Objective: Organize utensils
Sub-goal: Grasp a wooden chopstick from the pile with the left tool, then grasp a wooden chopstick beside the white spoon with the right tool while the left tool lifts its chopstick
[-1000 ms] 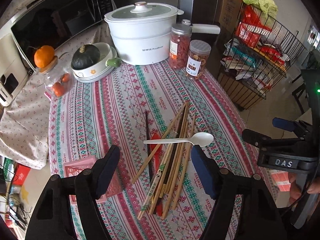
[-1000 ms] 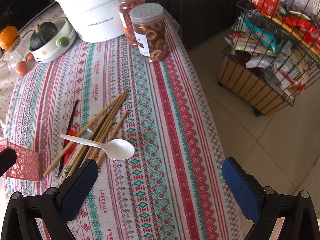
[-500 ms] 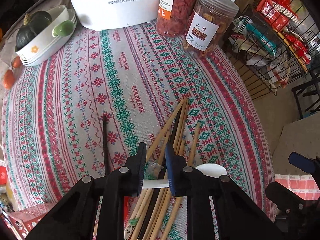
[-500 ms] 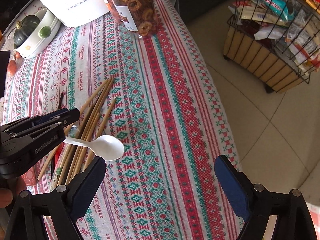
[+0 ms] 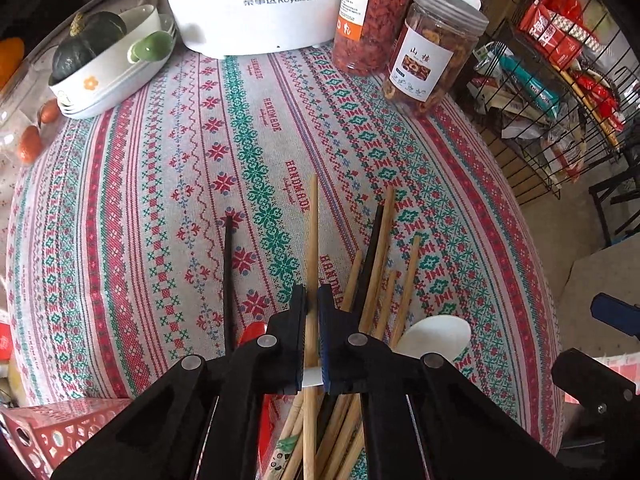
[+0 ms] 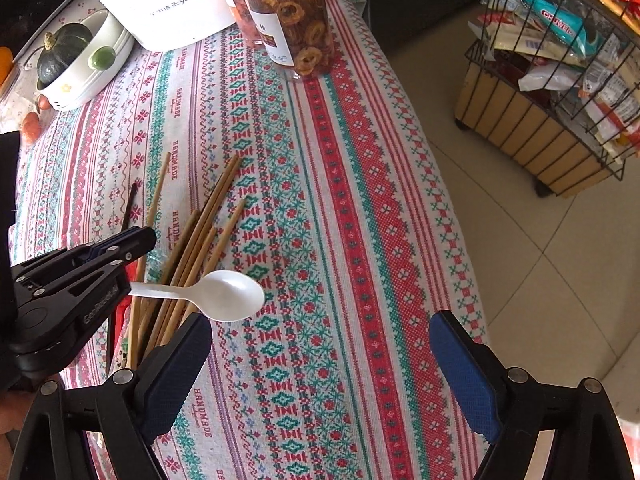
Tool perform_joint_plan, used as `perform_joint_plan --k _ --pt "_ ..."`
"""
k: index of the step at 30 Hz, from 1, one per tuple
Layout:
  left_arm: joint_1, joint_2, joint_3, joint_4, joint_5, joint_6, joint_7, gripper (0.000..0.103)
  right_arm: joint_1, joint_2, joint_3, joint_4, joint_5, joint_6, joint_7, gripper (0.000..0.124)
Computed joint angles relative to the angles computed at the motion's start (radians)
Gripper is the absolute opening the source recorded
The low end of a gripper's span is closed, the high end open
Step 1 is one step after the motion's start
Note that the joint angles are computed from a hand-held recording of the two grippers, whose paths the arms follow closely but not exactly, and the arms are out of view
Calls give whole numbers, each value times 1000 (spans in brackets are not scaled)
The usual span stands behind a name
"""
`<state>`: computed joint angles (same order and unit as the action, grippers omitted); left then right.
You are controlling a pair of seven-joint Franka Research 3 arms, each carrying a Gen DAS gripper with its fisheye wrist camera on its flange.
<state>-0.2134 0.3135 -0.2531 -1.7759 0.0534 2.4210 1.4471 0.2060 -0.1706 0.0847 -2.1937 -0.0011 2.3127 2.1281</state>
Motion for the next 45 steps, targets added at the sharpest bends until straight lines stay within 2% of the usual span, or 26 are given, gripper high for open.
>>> perform_joint_plan --k 3,7,11,16,18,19,21,23,28,34,36,39,43,45 --pt "21 -70 -11 -73 -40 63 38 6 0 5 0 2 -3 11 3 92" --pt "53 -189 -23 -183 -179 142 137 6 3 17 -1 6 10 29 6 91" --pt "42 -302 -5 -283 -306 222 252 6 15 40 -5 14 54 59 -13 83" --pt "-7 -441 54 -397 -407 267 351 5 25 90 -12 28 108 120 -24 65" --pt "-30 -497 81 -445 -431 278 381 5 28 121 -14 43 118 130 -16 49" --pt "-41 -523 97 -467 -438 284 397 5 30 137 -16 50 128 138 -14 46" --pt "-64 -582 126 -518 -448 293 422 5 35 170 -19 64 166 159 -28 36" --pt "-87 -638 156 -564 -454 300 441 5 42 199 -21 77 192 186 -39 33" --pt "-133 -738 216 -651 -459 324 461 5 68 263 -29 118 108 194 28 26" --pt "-153 -805 240 -712 -394 382 424 5 125 297 -31 193 -85 90 127 24" --pt "-153 -824 240 -731 -365 402 402 5 133 296 -31 191 -107 89 139 13" --pt "-166 -840 254 -749 -328 418 382 5 126 275 -30 154 -62 137 145 9" --pt "-188 -864 282 -769 -307 419 367 5 107 230 -19 69 80 235 88 5" --pt "-198 -879 297 -780 -303 425 365 5 108 199 -13 35 95 269 82 5"
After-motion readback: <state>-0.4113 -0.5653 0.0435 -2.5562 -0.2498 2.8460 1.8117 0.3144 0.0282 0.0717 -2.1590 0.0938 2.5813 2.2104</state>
